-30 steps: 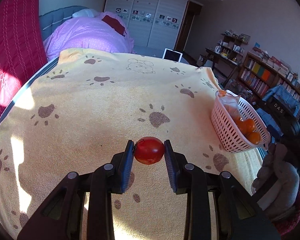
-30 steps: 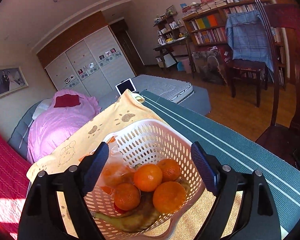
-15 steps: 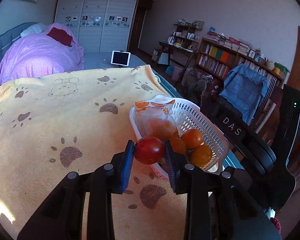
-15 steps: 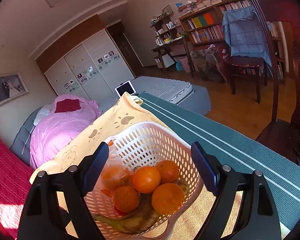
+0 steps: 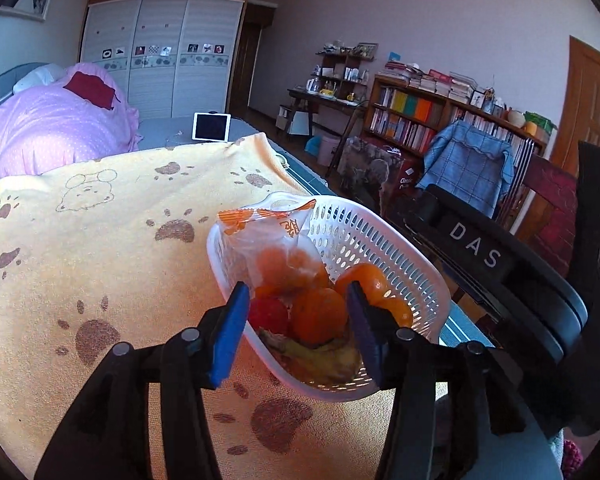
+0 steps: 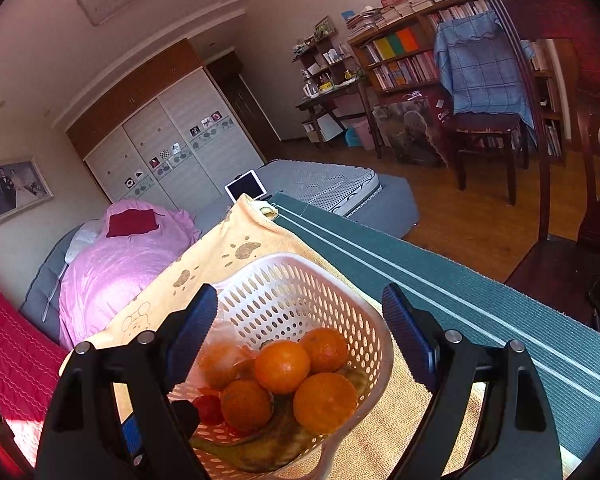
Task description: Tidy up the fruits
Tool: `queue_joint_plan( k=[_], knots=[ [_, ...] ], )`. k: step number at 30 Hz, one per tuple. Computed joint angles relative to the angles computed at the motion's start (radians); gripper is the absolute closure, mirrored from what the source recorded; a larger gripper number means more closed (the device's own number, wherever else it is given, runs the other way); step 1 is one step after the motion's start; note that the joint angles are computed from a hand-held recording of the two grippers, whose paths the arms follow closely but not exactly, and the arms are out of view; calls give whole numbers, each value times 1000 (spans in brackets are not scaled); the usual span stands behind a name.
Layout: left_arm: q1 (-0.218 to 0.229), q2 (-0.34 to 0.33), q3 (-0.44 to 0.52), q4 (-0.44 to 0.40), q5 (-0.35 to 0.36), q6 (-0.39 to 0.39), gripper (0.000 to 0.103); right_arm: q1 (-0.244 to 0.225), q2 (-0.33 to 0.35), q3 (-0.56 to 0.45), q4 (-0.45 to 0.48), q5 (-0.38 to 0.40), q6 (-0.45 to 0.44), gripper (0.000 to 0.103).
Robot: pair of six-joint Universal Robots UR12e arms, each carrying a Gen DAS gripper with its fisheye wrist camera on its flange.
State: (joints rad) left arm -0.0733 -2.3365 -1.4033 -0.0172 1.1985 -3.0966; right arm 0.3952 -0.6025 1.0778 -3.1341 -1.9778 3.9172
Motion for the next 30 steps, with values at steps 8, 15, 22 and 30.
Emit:
queue_joint_plan(
  k=[8,15,22,30],
  knots=[
    [23,16,-24,55,-1,-82,38,7,11,-22,28,-27,-23,17],
    [17,21,-35,52,104,-80,38,11,25,-47,45,-45,-38,16],
    [6,30,-47,38,184,-90,38,12,33,-55,39,-72,-58,16],
    [-5,43,-86,44,269,-65,38,16,38,-61,36,-90,-75,16]
  ],
)
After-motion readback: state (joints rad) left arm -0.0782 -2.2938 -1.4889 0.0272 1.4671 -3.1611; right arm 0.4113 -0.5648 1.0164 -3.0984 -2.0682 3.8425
